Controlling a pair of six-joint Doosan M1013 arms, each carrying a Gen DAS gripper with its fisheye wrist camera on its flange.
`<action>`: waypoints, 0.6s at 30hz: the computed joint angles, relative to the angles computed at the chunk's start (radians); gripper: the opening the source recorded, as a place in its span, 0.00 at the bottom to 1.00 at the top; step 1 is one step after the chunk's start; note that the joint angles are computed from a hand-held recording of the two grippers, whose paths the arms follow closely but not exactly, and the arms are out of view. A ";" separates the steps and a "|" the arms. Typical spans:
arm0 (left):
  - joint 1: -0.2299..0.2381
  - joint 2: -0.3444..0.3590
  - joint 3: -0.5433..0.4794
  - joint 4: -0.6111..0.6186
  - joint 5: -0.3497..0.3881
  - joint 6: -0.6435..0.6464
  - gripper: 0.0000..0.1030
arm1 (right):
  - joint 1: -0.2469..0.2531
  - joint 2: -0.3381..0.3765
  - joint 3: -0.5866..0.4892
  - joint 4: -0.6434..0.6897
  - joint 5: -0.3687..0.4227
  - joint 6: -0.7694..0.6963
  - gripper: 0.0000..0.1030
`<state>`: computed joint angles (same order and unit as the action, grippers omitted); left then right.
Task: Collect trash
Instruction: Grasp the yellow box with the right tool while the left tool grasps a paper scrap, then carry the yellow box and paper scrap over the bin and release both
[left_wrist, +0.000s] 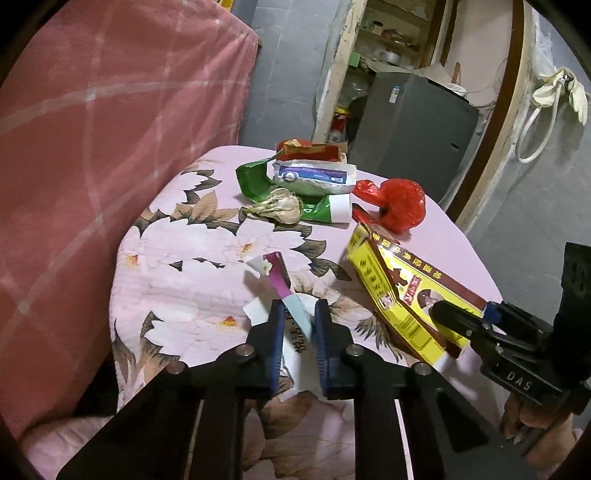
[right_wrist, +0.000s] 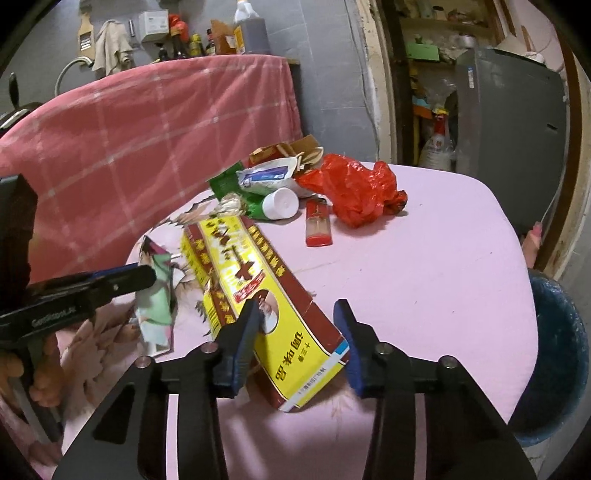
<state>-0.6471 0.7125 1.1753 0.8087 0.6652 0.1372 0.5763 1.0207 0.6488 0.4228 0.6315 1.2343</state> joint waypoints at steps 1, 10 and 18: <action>0.000 0.000 0.000 0.001 -0.002 -0.001 0.11 | 0.000 -0.003 0.006 0.003 -0.002 -0.006 0.32; -0.011 0.000 -0.001 0.046 -0.002 -0.024 0.04 | -0.003 -0.032 0.068 0.086 -0.032 -0.080 0.12; -0.027 0.002 -0.005 0.110 -0.008 -0.076 0.04 | 0.008 -0.095 0.189 0.129 -0.179 -0.176 0.05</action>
<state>-0.6742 0.7144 1.1702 0.9184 0.6571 0.0614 0.5844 0.9262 0.8380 0.5522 0.4522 1.0581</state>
